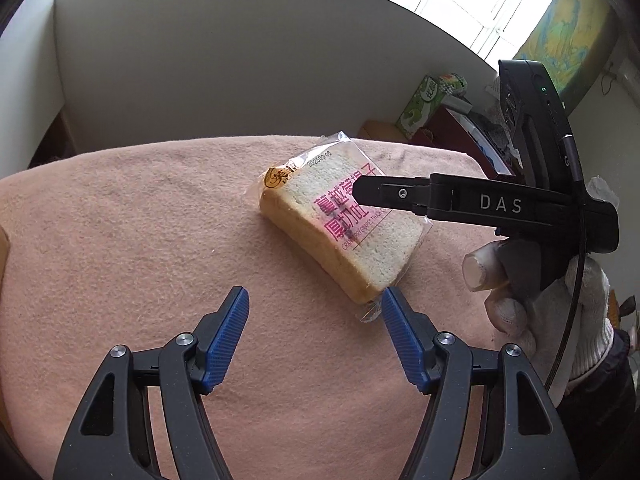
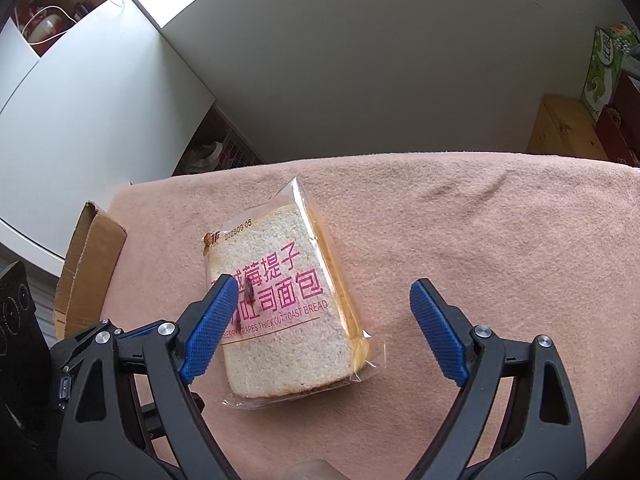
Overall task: Organize snacks
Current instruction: 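Move both open tools to the bagged bread loaf, then close both tools on the bagged bread loaf from its two sides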
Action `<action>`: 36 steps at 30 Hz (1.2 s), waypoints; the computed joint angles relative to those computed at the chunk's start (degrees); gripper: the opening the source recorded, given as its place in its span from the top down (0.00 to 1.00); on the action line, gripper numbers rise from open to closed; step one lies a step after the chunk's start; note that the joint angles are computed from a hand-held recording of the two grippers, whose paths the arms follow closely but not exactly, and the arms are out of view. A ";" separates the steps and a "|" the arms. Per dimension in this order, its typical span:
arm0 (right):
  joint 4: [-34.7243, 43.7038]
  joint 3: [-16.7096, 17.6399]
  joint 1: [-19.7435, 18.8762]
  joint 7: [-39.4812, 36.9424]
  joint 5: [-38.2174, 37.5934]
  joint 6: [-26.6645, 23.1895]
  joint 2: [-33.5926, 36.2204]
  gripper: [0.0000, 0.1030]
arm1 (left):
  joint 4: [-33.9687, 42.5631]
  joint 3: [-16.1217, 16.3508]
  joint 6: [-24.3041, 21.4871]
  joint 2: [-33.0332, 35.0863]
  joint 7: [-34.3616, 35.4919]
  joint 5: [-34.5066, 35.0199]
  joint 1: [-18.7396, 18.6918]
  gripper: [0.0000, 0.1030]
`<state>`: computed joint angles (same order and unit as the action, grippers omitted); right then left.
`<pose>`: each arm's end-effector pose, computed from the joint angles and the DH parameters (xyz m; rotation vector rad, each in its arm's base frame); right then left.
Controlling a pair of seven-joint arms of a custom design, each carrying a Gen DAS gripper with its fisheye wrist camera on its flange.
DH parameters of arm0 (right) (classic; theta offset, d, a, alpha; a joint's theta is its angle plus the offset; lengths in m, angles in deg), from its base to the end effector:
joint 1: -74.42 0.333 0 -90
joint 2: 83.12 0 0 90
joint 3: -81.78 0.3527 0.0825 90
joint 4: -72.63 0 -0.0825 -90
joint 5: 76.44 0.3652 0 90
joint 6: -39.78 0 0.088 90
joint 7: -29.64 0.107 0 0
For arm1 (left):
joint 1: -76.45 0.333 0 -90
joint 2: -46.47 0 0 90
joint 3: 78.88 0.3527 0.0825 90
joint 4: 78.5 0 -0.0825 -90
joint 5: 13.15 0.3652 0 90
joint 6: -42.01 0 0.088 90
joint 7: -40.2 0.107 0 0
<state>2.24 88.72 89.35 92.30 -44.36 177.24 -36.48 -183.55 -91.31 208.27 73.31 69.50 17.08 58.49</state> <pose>0.7489 0.2702 0.3573 -2.1344 1.3354 0.1280 0.5883 -0.3554 0.3925 -2.1013 1.8846 -0.8915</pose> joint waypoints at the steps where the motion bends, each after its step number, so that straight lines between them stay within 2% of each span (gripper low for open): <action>1: 0.43 0.01 0.11 -0.02 -0.22 -0.49 0.21 0.16 | 0.57 -0.53 0.06 0.55 0.54 -0.48 0.34 0.33; 3: 1.19 0.34 -0.03 0.07 -0.06 -1.76 0.57 0.23 | 1.82 -0.87 -0.48 1.46 1.14 -1.06 0.37 0.33; 5: 1.85 0.55 -0.08 0.48 0.20 -3.20 0.91 0.35 | 2.37 -0.78 -0.55 1.89 1.50 -1.27 0.36 0.33; 9: -0.06 0.78 0.10 -0.62 0.50 -2.70 -0.21 0.39 | 4.24 -0.91 -1.79 3.26 2.75 -1.79 0.50 0.33; 11: -2.02 1.56 -0.26 -1.86 1.73 -2.67 -1.24 0.45 | 4.16 -1.46 -1.18 3.53 3.92 -2.26 1.04 0.35; 13: -5.10 1.76 -0.09 -3.02 2.78 -1.22 -2.88 0.47 | 4.44 -1.68 -0.84 3.95 5.04 -2.38 1.21 0.45; 16: -9.75 2.51 -0.07 -5.21 4.89 0.94 -5.25 0.47 | 2.79 -2.58 0.67 3.19 6.92 -2.96 1.88 0.55; 20: -16.38 3.08 0.77 -7.61 7.57 5.28 -8.86 0.47 | 0.50 -0.87 0.58 1.18 6.35 -1.09 -0.05 0.54; 23: -21.28 4.41 0.44 -10.01 11.28 7.86 -11.34 0.47 | -3.39 -0.86 2.65 -1.09 5.19 -0.90 0.24 0.55; 25: -25.01 5.29 0.38 -12.34 13.86 9.58 -13.42 0.47 | -6.25 -0.25 4.20 -2.90 3.27 -0.33 -0.27 0.55; 28: -31.28 6.69 0.61 -17.41 18.35 13.26 -16.96 0.47 | -10.80 2.59 5.75 -6.37 -0.96 3.95 -3.31 0.55; 32: -37.58 8.05 1.63 -23.01 25.13 17.80 -20.65 0.47 | -15.42 7.47 7.83 -9.95 -11.81 12.74 -8.40 0.55; 36: -41.76 7.56 5.21 -25.12 26.28 23.09 -23.43 0.47 | -19.05 11.29 9.18 -12.98 -25.07 24.05 -12.05 0.55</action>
<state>-39.52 96.27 94.56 67.18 -18.08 200.33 -59.91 -202.61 -80.02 217.44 60.33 44.42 41.13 46.44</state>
